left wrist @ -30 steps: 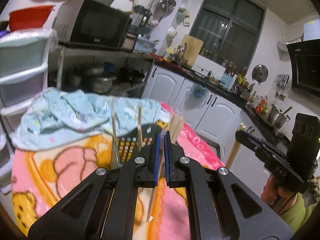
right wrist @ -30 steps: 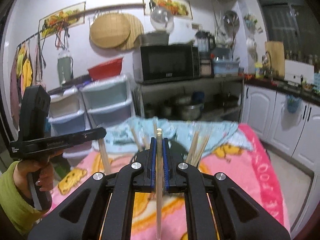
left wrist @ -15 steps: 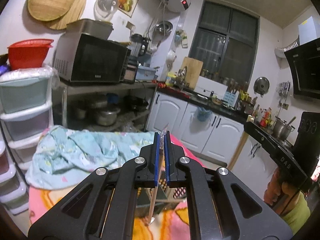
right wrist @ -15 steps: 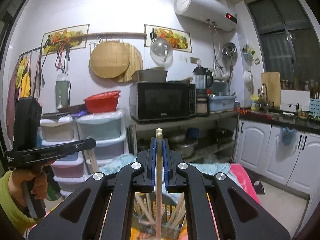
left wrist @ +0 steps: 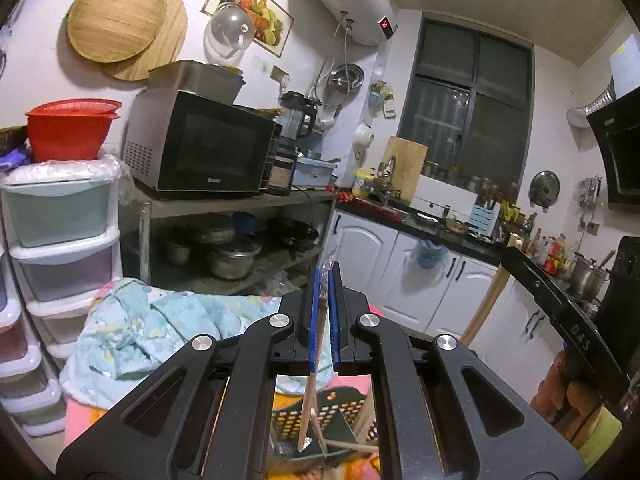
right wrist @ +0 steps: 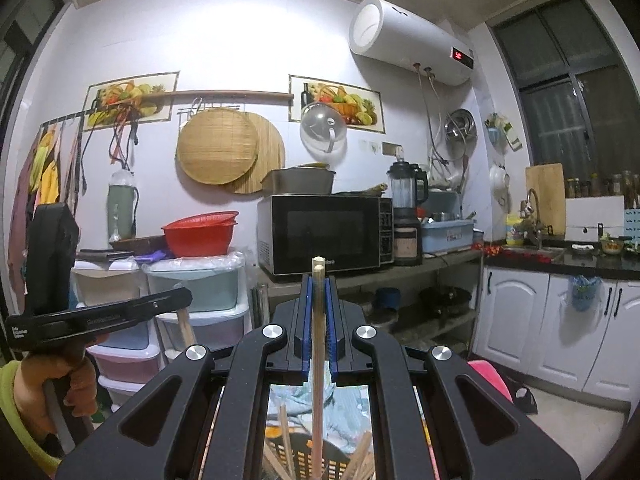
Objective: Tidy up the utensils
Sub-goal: 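Lower the chopsticks into the basket and open both grippers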
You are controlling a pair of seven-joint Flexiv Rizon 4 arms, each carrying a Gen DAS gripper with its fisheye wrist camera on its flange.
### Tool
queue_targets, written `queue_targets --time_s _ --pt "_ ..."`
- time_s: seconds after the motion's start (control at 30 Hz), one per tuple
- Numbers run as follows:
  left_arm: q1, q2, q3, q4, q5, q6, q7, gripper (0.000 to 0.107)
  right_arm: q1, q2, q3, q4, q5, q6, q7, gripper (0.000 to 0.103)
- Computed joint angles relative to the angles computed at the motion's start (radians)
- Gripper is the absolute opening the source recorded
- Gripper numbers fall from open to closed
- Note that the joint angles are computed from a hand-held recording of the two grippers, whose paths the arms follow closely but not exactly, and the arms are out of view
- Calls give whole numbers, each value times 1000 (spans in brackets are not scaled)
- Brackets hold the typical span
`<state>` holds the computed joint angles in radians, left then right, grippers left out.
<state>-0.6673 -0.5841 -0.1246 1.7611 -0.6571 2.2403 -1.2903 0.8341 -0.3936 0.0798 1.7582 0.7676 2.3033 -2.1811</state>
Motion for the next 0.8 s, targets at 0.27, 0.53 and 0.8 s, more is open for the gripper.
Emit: queue_targets --time_s 0.27,0.53,0.8 --pt "-23 -53 12 -40 -39 20 56 2 1 -78 -18 -26 -27 12 21 7" --pt "-7 -86 -4 -32 -28 20 44 2 19 -140 -57 -55 6 -5 41 7" --pt "-22 -96 15 -16 -63 -32 34 34 43 -163 -94 -76 91 -47 45 41"
